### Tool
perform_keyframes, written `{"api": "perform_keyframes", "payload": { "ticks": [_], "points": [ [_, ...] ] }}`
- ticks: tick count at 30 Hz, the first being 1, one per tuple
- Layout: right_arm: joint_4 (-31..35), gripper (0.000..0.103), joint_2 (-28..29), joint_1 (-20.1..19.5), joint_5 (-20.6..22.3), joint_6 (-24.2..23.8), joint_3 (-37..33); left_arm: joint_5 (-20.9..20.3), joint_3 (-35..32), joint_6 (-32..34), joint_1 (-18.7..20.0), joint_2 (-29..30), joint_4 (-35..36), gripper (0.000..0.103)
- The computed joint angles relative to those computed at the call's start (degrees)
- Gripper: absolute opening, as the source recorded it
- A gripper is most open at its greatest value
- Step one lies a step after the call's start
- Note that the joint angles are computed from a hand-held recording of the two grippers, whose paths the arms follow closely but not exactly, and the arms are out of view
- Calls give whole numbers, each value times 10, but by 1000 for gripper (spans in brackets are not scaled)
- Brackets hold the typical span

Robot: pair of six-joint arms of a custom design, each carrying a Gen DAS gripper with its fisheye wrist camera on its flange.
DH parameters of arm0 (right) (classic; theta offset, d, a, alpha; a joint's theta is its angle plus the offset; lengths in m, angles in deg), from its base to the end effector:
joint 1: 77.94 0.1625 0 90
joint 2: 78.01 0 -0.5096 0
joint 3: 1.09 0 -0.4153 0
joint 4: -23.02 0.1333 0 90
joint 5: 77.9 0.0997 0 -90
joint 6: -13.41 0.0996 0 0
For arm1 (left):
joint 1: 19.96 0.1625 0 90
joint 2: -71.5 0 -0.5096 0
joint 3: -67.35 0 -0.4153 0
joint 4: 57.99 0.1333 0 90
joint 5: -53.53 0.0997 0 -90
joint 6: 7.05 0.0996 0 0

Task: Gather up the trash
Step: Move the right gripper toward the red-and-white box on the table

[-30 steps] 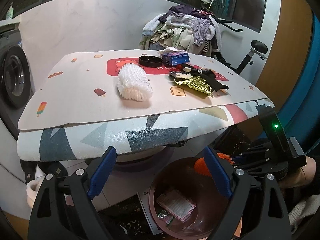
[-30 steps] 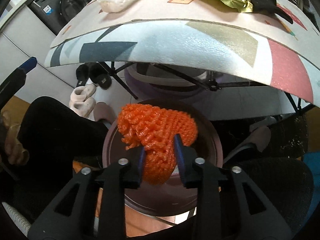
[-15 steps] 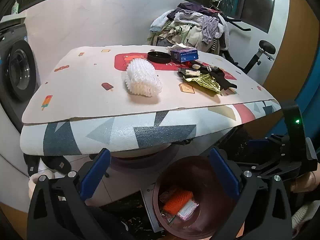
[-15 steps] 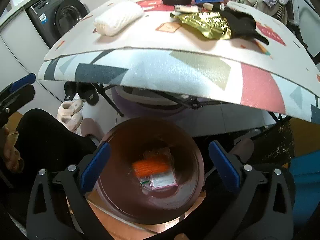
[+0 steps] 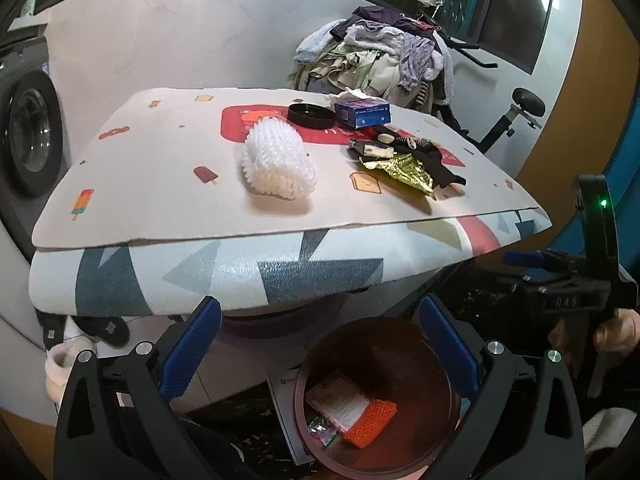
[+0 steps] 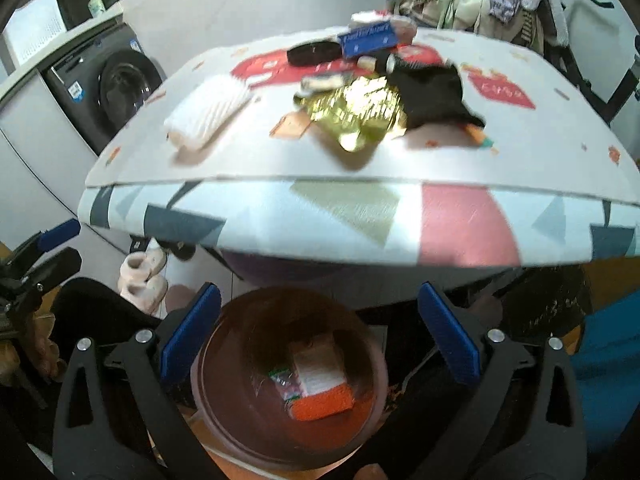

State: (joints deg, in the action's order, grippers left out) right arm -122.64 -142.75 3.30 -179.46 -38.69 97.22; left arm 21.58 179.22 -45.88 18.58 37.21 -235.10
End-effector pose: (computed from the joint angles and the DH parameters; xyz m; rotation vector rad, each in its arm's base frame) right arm 0.0065 -0.7018 0.3408 0.9673 -2.5820 0.3226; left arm -0.3472 -0.5550 0.0085 0.1489 2.3229 -1.0513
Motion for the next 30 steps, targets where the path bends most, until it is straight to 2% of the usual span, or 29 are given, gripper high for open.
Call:
{"api": "perform_keyframes", "payload": {
  "ticks": [3,9,13,17,21,24,26,28,30],
  "points": [
    [5,97,0,-3,25,-12,-14,3,-6,26,2,1,-7,97],
    [-25,97,10,-1,29,-36,-34,52,-26,67,3,-1,5,97],
    [-15,97,22,0,32,-36,-61,65,-36,83,10,-9,-3,97],
    [-72,97,33,6,20,-60,-64,66,-47,99,18,-12,-19,97],
    [-78,97,56,5,38,-37,-106,53,-57,105,30,-15,-20,97],
    [-57,97,83,5,36,-7,-151,56,-69,75,39,-16,22,97],
    [-43,84,103,5,30,11,-181,55,-76,41,45,-20,60,97],
    [-25,67,118,2,24,30,-205,47,-76,42,50,-20,50,97],
    [-10,59,126,-2,40,46,-222,45,-77,47,54,-20,42,97]
  ]
}}
